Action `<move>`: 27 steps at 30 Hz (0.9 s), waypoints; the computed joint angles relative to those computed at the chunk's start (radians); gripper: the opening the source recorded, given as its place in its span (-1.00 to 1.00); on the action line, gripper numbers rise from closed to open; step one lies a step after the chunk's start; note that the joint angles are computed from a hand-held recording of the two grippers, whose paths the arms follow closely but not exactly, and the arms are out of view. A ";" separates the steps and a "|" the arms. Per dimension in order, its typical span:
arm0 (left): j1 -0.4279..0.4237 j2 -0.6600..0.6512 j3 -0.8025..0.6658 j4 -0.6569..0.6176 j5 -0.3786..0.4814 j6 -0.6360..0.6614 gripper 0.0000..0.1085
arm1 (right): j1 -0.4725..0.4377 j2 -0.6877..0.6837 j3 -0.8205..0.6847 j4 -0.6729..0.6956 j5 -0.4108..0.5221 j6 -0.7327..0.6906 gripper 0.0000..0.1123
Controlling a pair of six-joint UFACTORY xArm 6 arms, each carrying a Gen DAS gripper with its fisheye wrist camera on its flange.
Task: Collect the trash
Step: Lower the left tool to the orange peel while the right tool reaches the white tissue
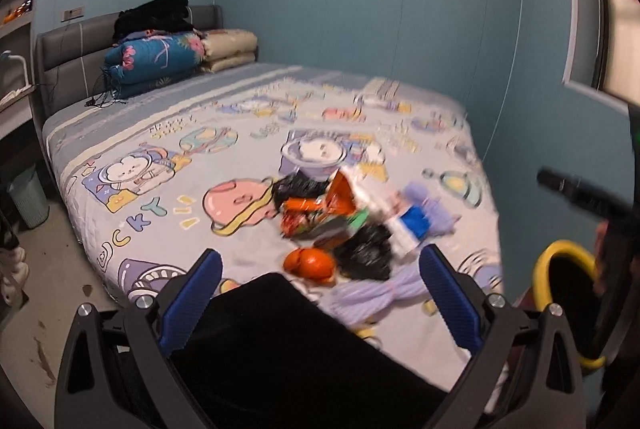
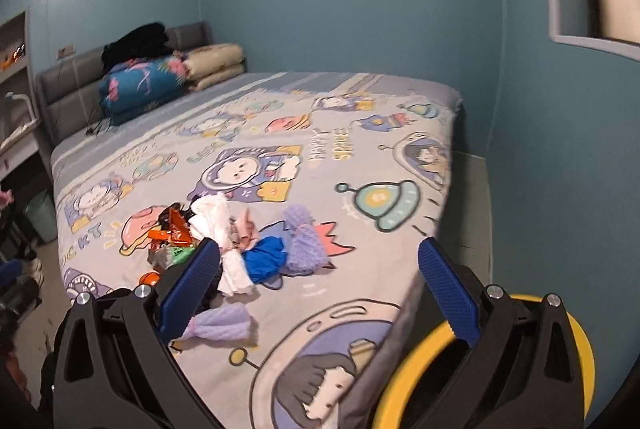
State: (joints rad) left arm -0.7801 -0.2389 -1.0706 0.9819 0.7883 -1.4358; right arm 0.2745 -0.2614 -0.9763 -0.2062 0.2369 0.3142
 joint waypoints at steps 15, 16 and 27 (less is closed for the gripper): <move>0.255 0.201 -0.011 -0.444 -0.324 0.407 0.75 | 0.089 0.575 -0.673 0.664 0.425 -0.670 0.70; 0.261 0.211 -0.016 -0.469 -0.323 0.431 0.75 | 0.095 0.616 -0.725 0.646 0.447 -0.666 0.69; 0.280 0.317 -0.065 -0.684 -0.365 0.650 0.55 | 0.107 0.941 -1.181 0.537 0.702 -0.591 0.33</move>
State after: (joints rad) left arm -0.5000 0.0782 -1.1361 0.2980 0.4234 -0.7860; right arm 0.3817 0.6794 -2.1569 0.3311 0.9392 -0.2767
